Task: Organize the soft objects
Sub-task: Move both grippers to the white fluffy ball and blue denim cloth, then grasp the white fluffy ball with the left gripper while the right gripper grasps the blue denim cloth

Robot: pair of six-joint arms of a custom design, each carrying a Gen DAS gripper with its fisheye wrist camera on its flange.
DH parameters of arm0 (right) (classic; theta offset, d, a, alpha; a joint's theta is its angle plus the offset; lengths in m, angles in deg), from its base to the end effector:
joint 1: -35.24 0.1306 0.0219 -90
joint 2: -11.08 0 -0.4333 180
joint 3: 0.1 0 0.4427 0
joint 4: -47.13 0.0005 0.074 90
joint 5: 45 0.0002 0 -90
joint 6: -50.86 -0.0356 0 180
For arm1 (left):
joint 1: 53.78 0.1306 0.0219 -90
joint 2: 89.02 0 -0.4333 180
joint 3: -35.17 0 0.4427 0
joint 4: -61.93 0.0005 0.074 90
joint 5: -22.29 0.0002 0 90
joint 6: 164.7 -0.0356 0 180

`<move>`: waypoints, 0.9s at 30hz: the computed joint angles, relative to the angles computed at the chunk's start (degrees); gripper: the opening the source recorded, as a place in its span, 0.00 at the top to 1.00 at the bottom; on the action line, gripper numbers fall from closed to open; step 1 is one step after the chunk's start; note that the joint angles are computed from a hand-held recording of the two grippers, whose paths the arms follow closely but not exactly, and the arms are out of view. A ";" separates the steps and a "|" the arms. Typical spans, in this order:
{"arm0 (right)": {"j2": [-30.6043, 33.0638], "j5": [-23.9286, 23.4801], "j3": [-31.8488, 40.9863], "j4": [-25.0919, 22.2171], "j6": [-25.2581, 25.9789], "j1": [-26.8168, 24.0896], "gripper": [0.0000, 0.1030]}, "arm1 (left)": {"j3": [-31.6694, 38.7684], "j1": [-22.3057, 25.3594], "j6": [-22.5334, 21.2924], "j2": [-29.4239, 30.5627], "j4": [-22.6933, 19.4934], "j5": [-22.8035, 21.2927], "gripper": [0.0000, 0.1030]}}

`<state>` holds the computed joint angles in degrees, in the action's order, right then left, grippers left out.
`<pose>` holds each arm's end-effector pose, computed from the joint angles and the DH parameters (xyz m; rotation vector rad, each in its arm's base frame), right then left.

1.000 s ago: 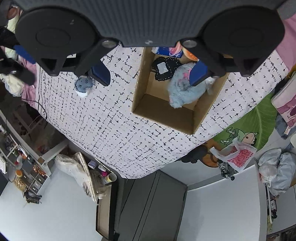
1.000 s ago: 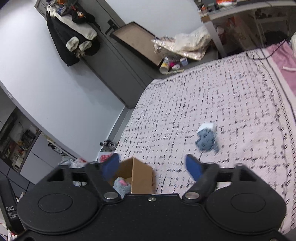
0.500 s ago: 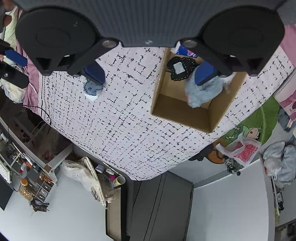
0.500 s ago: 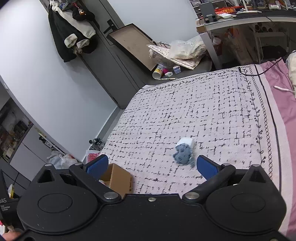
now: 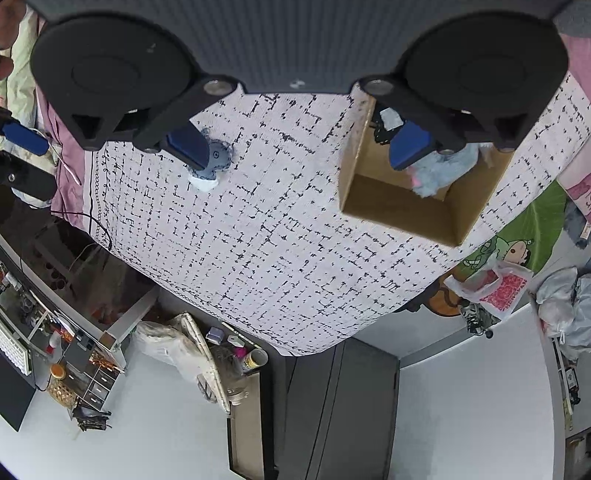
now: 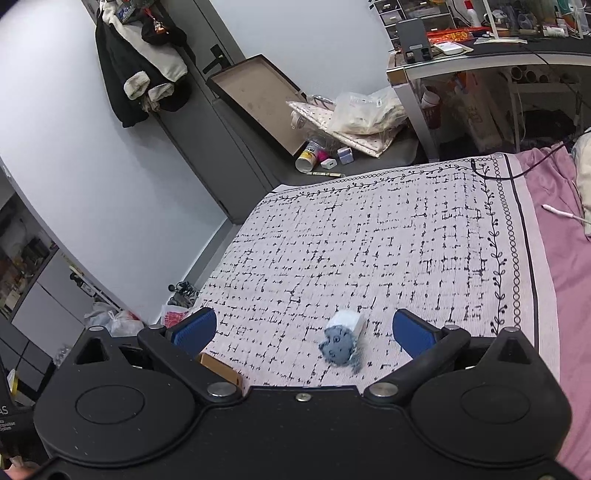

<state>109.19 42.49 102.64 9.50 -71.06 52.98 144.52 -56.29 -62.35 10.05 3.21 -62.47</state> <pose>0.5864 0.1887 0.5355 0.2453 2.1837 0.5447 0.5975 -0.0299 0.5555 -0.1660 2.4187 -0.2289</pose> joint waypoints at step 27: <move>9.07 -14.73 0.23 2.07 -8.63 -5.49 0.14 | 6.35 -5.31 2.16 10.28 1.95 -1.23 0.01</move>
<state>118.26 27.77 102.88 11.58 -79.69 47.49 150.87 -61.60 -60.19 20.32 5.16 -63.70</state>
